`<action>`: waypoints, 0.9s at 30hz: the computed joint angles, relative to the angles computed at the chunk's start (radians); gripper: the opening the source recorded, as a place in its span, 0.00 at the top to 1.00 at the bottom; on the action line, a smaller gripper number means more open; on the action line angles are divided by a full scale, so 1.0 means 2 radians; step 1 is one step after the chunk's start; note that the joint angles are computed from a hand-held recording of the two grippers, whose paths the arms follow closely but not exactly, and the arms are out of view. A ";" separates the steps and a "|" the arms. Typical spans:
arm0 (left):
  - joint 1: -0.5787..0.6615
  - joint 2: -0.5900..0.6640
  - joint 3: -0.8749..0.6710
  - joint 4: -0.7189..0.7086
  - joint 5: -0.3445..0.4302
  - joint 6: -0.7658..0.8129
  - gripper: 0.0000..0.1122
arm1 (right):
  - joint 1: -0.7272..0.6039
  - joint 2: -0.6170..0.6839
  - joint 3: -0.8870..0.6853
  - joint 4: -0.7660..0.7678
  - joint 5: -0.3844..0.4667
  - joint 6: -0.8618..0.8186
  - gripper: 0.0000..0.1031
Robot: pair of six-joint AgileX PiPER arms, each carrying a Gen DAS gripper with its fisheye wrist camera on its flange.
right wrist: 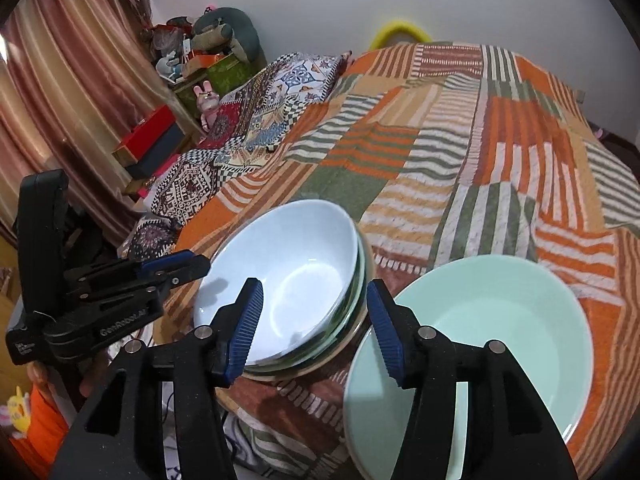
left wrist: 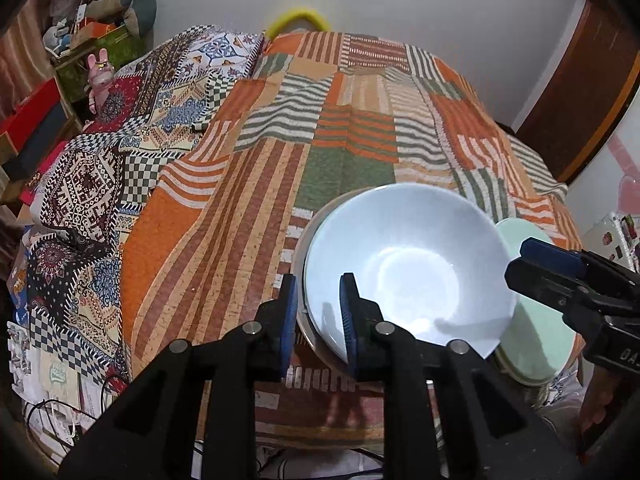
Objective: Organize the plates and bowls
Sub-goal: 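Lower the spotted white bowl into the mint green bowl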
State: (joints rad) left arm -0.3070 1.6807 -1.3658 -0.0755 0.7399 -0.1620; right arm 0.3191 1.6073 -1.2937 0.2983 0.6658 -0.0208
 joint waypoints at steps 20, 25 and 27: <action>0.039 0.037 0.020 -0.104 -0.011 0.071 0.61 | -0.014 0.053 -0.023 0.006 0.007 0.007 0.51; 0.045 0.048 0.019 -0.126 -0.011 0.087 0.61 | -0.021 0.069 -0.031 0.023 0.013 -0.001 0.57; 0.048 0.050 0.019 -0.139 -0.011 0.096 0.62 | -0.025 0.074 -0.034 0.039 0.016 -0.013 0.59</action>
